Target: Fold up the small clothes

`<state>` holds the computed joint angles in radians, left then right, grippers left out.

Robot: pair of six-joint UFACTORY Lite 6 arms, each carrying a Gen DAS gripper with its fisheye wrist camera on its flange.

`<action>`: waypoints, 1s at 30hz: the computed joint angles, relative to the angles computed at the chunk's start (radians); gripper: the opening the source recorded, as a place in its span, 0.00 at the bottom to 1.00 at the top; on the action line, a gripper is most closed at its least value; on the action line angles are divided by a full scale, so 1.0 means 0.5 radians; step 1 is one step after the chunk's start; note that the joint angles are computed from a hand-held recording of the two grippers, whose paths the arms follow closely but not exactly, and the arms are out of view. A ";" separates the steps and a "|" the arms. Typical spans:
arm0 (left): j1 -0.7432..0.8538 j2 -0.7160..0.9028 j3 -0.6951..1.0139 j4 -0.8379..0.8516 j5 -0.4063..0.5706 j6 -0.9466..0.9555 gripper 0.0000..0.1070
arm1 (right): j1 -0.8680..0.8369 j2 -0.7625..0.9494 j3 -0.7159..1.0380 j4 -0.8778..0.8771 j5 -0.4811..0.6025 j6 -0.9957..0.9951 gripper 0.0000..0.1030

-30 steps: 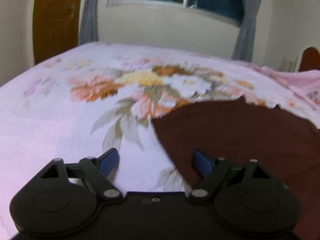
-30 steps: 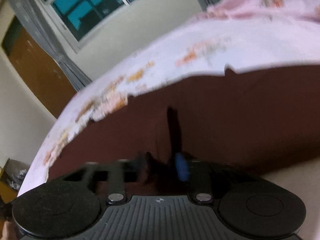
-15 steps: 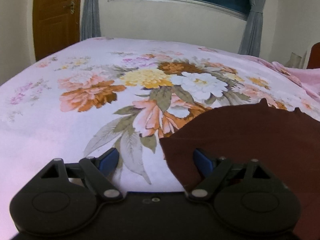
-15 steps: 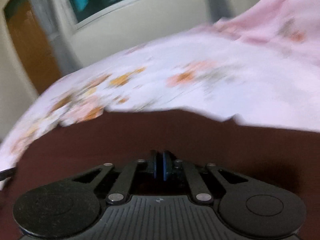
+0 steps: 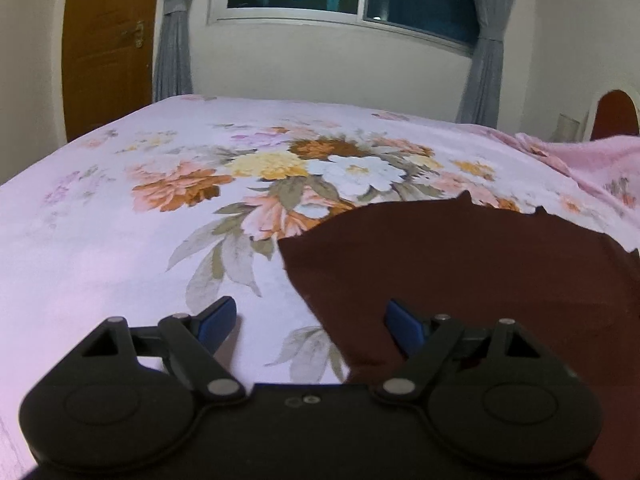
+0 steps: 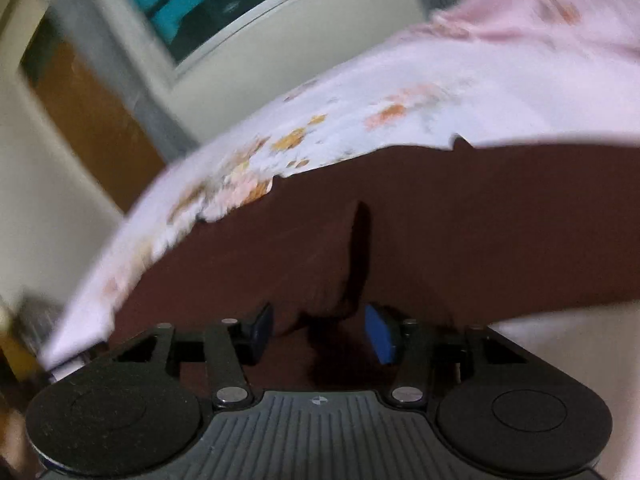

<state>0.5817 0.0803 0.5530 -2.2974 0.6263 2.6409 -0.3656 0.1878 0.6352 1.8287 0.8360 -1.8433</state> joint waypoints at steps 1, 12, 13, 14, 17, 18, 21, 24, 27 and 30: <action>0.013 -0.004 -0.001 -0.016 0.002 0.009 0.77 | -0.051 0.077 0.042 -0.043 0.107 0.119 0.50; -0.075 0.137 0.086 -0.133 -0.156 0.045 0.78 | -0.022 0.591 0.350 0.207 0.327 0.550 0.10; -0.064 0.139 0.083 -0.117 -0.143 0.037 0.78 | -0.025 0.593 0.346 0.209 0.329 0.505 0.09; -0.039 0.145 0.082 -0.074 -0.118 0.002 0.79 | -0.022 0.551 0.312 0.229 0.298 0.428 0.09; -0.001 0.156 0.075 -0.020 -0.072 -0.035 0.79 | 0.028 0.234 0.049 0.422 0.190 0.007 0.09; -0.007 0.158 0.072 -0.041 -0.072 -0.015 0.79 | 0.108 0.148 -0.001 0.551 0.049 -0.165 0.08; -0.034 0.155 0.078 -0.081 -0.106 0.021 0.79 | 0.177 0.231 0.036 0.637 -0.091 -0.236 0.09; -0.017 0.116 0.066 -0.054 -0.125 -0.004 0.79 | -0.093 0.037 -0.137 0.503 0.085 -0.198 0.14; 0.050 -0.010 -0.029 0.015 -0.103 -0.041 0.78 | -0.721 -0.068 -0.264 0.134 0.444 -0.091 0.17; 0.064 -0.182 -0.147 0.042 -0.103 -0.103 0.78 | -1.349 0.036 -0.118 -0.094 0.462 -0.096 0.17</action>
